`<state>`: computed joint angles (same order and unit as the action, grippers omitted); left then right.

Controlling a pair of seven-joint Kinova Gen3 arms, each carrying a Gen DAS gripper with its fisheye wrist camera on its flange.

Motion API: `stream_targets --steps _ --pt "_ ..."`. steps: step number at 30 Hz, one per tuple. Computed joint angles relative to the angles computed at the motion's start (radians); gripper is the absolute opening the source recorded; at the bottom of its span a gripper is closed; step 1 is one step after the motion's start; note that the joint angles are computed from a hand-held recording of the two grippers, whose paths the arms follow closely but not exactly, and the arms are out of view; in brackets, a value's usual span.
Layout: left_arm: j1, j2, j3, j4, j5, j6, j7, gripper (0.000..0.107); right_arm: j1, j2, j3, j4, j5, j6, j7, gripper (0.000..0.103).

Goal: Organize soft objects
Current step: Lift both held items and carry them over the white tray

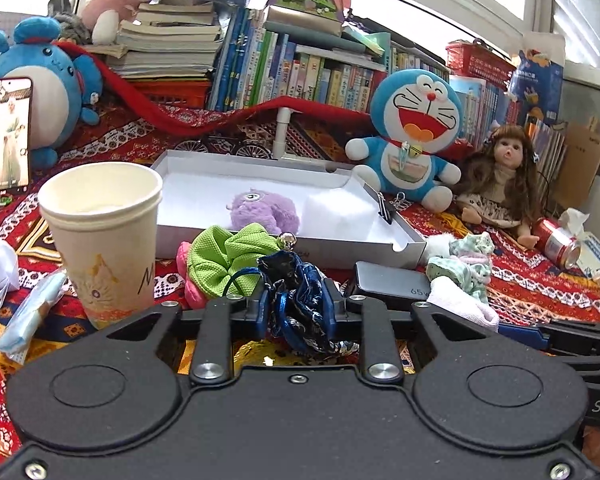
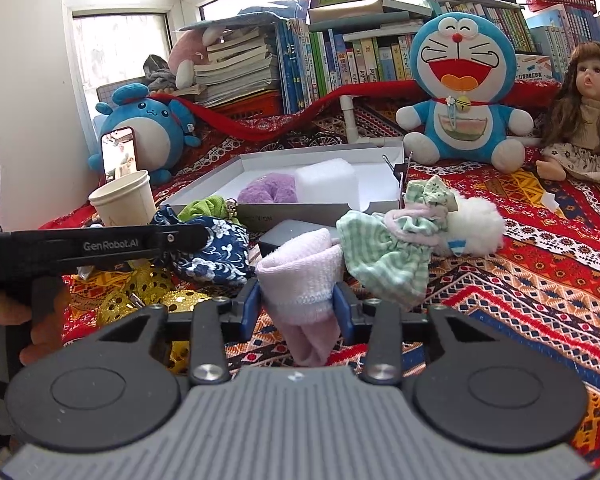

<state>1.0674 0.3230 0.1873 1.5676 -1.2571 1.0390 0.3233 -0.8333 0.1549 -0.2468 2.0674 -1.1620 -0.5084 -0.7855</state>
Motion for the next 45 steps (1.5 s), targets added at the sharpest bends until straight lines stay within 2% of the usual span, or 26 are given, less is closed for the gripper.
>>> stream_targets --steps 7,12,16,28,31,36,41,45 --pt "0.01 -0.037 0.014 0.02 -0.054 0.015 0.034 0.024 -0.002 0.002 -0.001 -0.002 0.001 -0.006 0.001 0.043" --pt "-0.004 -0.062 0.034 0.015 -0.078 0.023 0.042 0.024 -0.001 -0.002 -0.004 0.002 0.036 -0.021 -0.037 0.038" --pt "-0.017 -0.071 0.045 0.004 -0.076 0.037 0.031 0.024 -0.001 -0.008 -0.01 0.009 0.08 -0.052 -0.083 0.032" --pt "-0.074 -0.11 0.056 -0.021 -0.035 0.023 -0.026 0.024 0.01 -0.025 -0.016 -0.007 0.141 -0.081 -0.109 0.027" --pt "-0.093 -0.119 0.057 -0.04 -0.023 0.017 -0.065 0.024 0.008 -0.023 -0.016 -0.023 0.126 -0.097 -0.083 0.026" --pt "-0.142 -0.142 0.054 -0.082 0.023 -0.023 -0.155 0.024 0.032 -0.023 -0.005 -0.061 0.14 -0.067 -0.075 0.026" --pt "-0.197 -0.139 0.041 -0.171 0.109 -0.04 -0.302 0.024 0.058 -0.015 0.017 -0.134 0.139 -0.017 -0.039 0.026" --pt "-0.239 -0.108 0.014 -0.277 0.217 -0.033 -0.437 0.024 0.078 0.004 0.043 -0.213 0.113 0.05 0.013 0.026"
